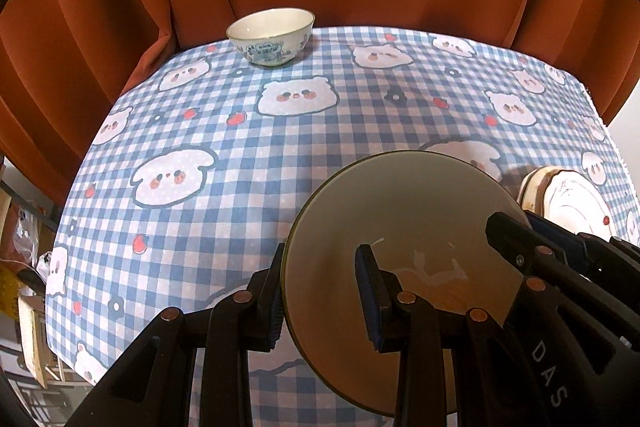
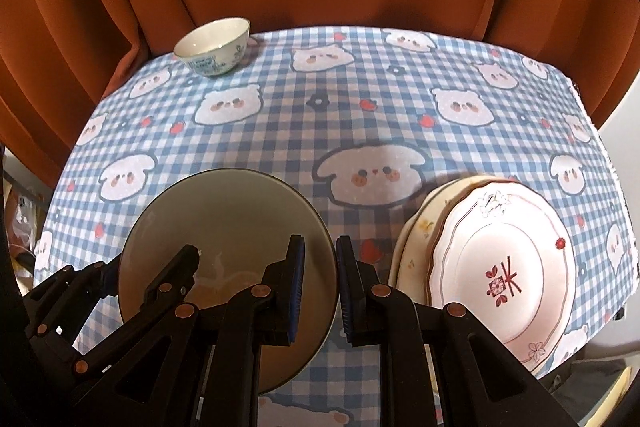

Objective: Organize plates and bowls

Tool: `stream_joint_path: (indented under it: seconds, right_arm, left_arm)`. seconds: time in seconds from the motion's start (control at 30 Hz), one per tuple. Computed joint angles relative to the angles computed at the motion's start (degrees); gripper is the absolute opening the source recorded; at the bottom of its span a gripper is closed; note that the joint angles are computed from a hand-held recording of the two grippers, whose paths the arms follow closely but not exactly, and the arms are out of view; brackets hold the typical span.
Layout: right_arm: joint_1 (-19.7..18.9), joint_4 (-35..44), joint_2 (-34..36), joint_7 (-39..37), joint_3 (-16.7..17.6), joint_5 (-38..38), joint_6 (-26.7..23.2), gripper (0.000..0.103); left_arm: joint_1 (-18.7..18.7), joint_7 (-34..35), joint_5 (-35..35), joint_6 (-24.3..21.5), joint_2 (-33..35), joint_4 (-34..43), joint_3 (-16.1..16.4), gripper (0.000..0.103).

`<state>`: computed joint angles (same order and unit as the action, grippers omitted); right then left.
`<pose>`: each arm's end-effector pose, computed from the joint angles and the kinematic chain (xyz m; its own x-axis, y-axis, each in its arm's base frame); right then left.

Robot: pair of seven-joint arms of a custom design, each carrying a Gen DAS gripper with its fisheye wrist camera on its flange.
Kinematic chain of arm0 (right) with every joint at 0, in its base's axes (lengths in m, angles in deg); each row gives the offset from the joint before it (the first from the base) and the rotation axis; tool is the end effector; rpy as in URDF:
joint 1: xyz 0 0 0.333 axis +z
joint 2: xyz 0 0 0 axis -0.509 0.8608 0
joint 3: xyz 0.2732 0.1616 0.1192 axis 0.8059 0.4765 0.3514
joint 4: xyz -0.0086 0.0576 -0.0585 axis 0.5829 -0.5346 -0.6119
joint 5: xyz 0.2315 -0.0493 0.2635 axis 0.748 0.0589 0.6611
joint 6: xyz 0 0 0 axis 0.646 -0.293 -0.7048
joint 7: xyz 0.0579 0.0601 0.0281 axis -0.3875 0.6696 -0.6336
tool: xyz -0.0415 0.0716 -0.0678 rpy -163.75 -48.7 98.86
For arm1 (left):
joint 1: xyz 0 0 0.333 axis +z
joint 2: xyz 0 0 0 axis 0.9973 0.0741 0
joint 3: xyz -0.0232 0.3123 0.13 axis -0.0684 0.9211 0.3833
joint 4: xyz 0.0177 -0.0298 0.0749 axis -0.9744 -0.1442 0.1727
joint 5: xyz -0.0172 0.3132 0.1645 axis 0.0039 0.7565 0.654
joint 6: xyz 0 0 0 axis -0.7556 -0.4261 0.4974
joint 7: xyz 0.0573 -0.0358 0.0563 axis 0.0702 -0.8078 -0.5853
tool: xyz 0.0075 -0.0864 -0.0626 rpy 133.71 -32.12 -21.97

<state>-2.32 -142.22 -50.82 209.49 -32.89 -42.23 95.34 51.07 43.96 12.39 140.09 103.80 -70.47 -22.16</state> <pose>0.4951 0.3579 0.3835 -0.2046 -0.9778 -0.0452 -0.9139 0.2073 -0.3490 0.5103 -0.4995 0.3610 -0.2563 -0.9665 -0.0114 -0.8284 0.2257 -0.5126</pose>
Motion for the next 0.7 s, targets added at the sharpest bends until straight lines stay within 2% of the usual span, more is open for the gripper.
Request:
stream_joint_path:
  seconds: [0.27, 0.57, 0.7]
  right_arm:
    - [-0.26, 1.0, 1.56, -1.57, 0.2, 1.15, -0.29, 0.02]
    - [0.33, 2.23, 2.57, -3.0, -0.14, 0.11, -1.6, 0.019]
    - [1.1, 0.43, 1.75, -0.23, -0.88, -1.92, 0.2, 0.019]
  left_arm:
    - [0.41, 0.63, -1.32, 0.33, 1.18, 0.39, -0.25, 0.031]
    - [-0.59, -3.36, 1.56, 2.42, 0.78, -0.9, 1.33, 0.031]
    - [-2.06, -6.47, 5.13, 3.53, 0.2, -2.06, 2.87, 0.031]
